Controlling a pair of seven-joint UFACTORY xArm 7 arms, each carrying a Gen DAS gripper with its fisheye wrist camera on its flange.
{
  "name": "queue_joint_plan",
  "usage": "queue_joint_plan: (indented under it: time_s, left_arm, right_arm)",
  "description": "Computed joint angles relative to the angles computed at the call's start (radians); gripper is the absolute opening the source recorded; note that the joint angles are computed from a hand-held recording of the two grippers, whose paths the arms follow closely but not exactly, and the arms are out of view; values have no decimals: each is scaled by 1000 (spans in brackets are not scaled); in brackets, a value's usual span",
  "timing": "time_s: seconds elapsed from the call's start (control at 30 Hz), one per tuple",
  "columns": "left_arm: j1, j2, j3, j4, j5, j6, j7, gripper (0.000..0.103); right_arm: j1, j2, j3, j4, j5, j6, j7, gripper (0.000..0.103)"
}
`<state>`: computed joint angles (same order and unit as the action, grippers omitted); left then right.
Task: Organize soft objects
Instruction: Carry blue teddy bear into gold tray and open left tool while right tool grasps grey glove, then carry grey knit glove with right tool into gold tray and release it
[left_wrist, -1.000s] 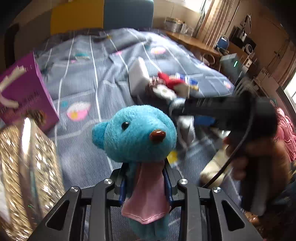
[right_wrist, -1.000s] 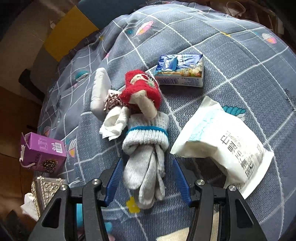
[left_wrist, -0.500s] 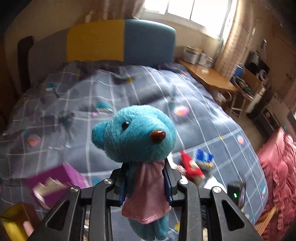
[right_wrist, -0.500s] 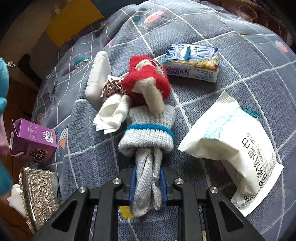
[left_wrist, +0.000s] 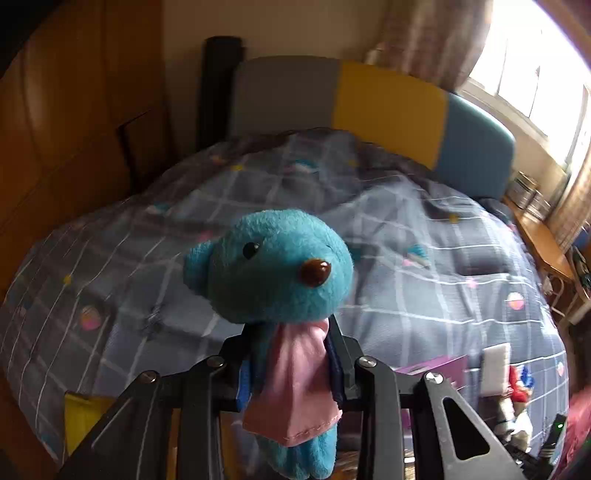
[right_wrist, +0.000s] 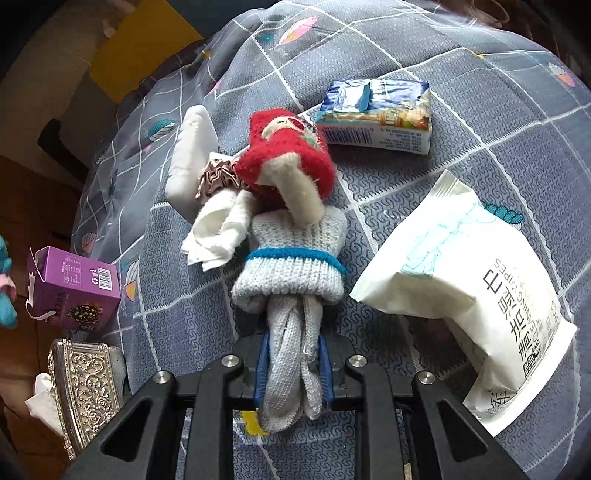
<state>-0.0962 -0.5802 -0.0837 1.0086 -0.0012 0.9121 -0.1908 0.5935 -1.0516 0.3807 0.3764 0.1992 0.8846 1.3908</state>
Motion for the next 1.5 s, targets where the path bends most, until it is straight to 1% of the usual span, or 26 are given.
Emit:
queue_joint_plan:
  time_s: [0.1, 0.2, 0.23, 0.37, 0.5, 0.63, 0.77, 0.9, 1.0, 1.1, 1.23, 1.5]
  left_arm:
    - [24, -100, 79, -109, -20, 8, 41, 32]
    - [53, -214, 145, -216, -47, 26, 92, 32]
    - [66, -257, 152, -250, -50, 38, 103, 32]
    - [124, -439, 203, -387, -50, 115, 169, 32]
    - [183, -618, 239, -500, -44, 233, 222, 32]
    - [243, -756, 246, -582, -24, 316, 248, 33]
    - [285, -852, 247, -635, 8, 363, 273, 34]
    - [306, -943, 239, -672, 30, 389, 294, 41]
    - [300, -992, 230, -687, 32, 406, 306, 42]
    - [294, -1036, 226, -687, 38, 430, 315, 43]
    - [280, -1082, 220, -677, 43, 447, 325, 44]
    - [229, -1146, 209, -632, 24, 479, 332, 44]
  right_arm:
    - [-7, 32, 6, 21, -14, 3, -11, 22]
    - [-16, 82, 21, 64, -49, 34, -40, 22]
    - [-20, 102, 28, 81, -63, 48, -51, 22]
    - [-31, 156, 52, 131, -108, 90, -82, 22]
    - [-37, 196, 70, 164, -145, 121, -102, 22]
    - [-44, 227, 88, 192, -179, 150, -111, 22]
    - [-49, 249, 99, 210, -201, 165, -107, 22]
    - [-51, 261, 114, 223, -219, 180, -86, 22]
    - [-51, 268, 123, 233, -229, 195, -66, 22]
    - [-56, 295, 146, 257, -240, 213, -35, 22]
    - [-45, 323, 149, 288, -245, 247, -13, 22]
    - [-20, 385, 166, 349, -260, 290, 7, 21]
